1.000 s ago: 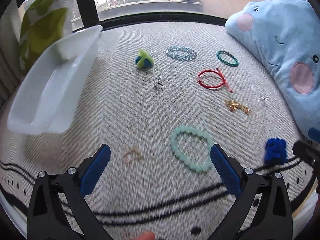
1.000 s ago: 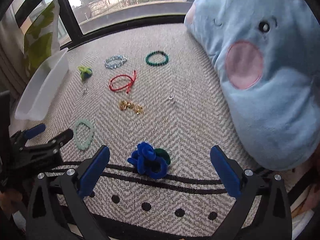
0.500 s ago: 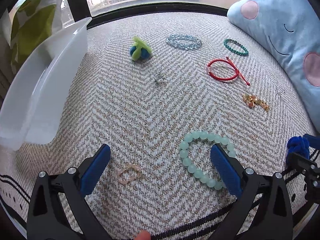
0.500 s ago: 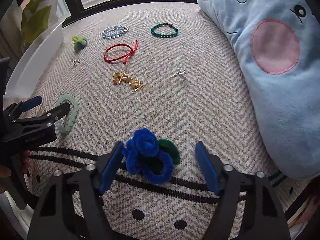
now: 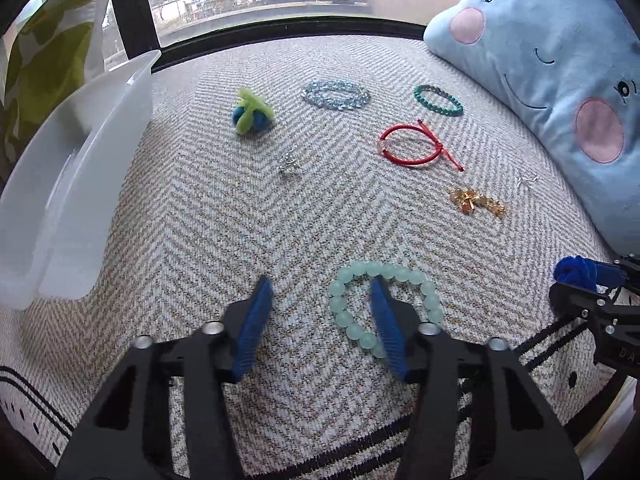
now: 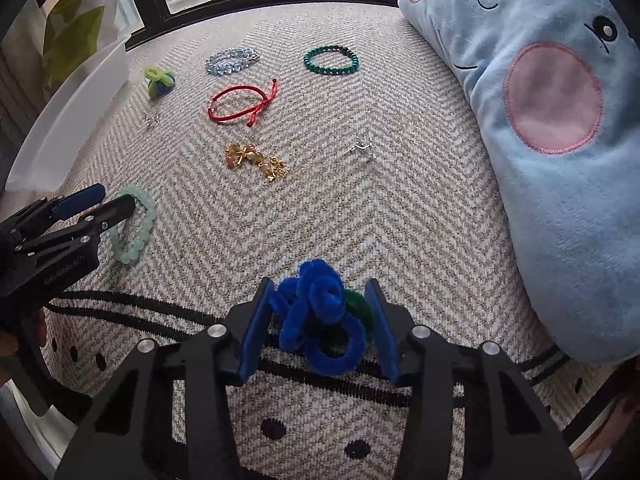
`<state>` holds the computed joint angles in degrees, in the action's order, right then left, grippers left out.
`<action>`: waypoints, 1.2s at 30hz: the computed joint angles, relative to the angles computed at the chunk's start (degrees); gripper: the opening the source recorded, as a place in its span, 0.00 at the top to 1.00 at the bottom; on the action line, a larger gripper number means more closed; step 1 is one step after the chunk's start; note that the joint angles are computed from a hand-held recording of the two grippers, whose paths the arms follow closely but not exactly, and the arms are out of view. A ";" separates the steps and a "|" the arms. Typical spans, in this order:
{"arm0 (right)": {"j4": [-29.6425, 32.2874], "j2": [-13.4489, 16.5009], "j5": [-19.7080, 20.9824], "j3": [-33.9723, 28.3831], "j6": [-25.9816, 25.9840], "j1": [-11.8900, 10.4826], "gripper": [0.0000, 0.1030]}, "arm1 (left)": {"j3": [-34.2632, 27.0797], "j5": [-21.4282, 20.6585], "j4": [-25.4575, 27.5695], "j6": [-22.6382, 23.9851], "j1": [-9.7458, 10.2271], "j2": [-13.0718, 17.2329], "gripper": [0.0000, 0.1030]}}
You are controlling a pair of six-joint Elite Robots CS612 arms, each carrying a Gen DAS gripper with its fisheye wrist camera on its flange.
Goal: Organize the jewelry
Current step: 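Grasp the blue pipe-cleaner flower with the right tool while the left tool grasps the jade bracelet, then carry both held items over the white tray and open both tools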
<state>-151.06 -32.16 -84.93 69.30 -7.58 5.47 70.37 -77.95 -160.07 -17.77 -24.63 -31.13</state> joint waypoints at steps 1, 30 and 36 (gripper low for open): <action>0.09 0.05 -0.05 -0.11 -0.10 0.04 0.58 | 0.24 -1.16 -0.71 0.37 0.19 -0.08 0.71; -5.61 -2.17 5.19 2.29 0.46 -0.16 0.71 | 3.22 -6.49 -5.73 -1.77 1.43 -3.85 0.93; -6.58 -2.44 8.35 0.45 -1.22 1.11 0.71 | 3.58 -6.72 -5.57 -1.40 2.30 -5.39 0.93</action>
